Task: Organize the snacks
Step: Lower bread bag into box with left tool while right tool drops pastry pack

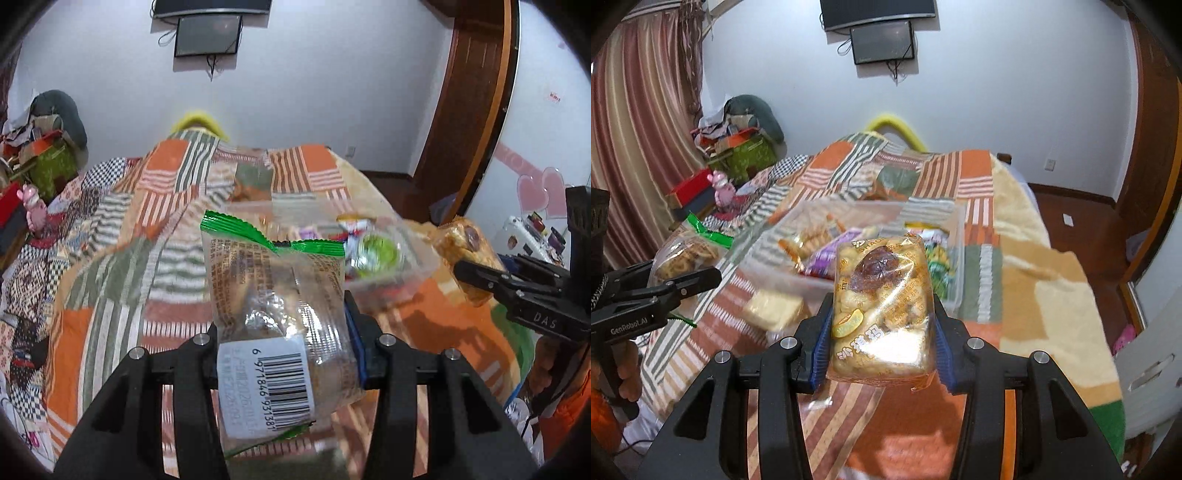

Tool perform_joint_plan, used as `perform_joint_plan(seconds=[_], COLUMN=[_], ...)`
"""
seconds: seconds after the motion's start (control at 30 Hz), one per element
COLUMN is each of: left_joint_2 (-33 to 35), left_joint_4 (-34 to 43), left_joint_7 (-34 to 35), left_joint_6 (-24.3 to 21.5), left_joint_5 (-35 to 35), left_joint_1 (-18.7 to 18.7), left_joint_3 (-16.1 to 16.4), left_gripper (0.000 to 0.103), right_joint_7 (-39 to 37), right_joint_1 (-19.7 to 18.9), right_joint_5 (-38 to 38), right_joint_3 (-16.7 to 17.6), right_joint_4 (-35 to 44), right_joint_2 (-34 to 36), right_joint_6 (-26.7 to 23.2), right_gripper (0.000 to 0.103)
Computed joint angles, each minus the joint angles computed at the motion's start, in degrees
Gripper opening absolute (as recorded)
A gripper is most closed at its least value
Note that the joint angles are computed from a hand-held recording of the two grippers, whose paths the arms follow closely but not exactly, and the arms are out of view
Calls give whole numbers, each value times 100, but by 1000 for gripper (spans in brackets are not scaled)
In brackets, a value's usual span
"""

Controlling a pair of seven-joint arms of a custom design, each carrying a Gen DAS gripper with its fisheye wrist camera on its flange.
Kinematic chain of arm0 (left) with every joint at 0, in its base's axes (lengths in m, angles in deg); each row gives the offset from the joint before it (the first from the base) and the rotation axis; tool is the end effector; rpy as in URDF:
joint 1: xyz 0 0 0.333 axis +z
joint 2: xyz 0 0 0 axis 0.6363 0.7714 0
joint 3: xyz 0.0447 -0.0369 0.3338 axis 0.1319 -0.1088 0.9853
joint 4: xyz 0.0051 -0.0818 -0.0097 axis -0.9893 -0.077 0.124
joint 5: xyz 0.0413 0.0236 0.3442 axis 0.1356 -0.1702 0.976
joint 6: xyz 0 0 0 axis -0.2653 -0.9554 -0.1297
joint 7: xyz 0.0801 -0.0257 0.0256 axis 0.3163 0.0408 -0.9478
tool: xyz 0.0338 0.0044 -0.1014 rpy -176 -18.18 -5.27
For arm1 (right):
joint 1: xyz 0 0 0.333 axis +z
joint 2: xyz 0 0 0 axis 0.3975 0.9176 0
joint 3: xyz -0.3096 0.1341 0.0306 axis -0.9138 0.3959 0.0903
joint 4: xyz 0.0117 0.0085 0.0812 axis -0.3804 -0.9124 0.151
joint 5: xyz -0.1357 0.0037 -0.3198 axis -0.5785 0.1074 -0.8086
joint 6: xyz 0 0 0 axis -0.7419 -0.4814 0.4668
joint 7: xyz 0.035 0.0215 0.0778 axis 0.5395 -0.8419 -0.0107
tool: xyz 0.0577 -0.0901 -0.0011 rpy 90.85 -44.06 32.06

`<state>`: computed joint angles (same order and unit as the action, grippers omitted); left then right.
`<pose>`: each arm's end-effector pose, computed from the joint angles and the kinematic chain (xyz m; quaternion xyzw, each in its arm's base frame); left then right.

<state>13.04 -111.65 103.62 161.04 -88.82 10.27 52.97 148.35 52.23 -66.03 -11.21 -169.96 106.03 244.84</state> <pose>0.5891 -0.2235 0.4155 -0.5968 0.6813 -0.3639 0.2176 0.5539 0.3227 0.4428 -0.7249 0.5601 -0.1878 0.3542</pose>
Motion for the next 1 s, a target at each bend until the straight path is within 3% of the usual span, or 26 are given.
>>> perform_joint_plan(seconds=[0.17,0.27,0.5,0.8,1.0], left_joint_2=[356,554,1135,2112,2629], left_joint_4=[648,965,1966,3672,4558], left_joint_7=[-72,-164,-436,-662,-852], left_joint_6=[-202,-329,-828,-1900,-2443], left_joint_5=[116,243,608,1106,1415], left_joint_1=[-131,-37,413,937,1043], left_joint_3=[245,205,-158,-633,-710], left_gripper=[47,47,47,47,47], right_joint_7=[61,-36,-461,-1476,-1873], right_joint_1=[41,-68,-307,-798,-754], right_joint_5=[-9,66,386,1216,1558], right_joint_3=[-148,-57,222,951,967], right_joint_4=[365,587,1375,2475,2852], right_joint_2=[230,360,879,1653,1925], right_joint_6=[-40,-116,-440,-997,-1295], right_gripper=[43,43,43,43,43])
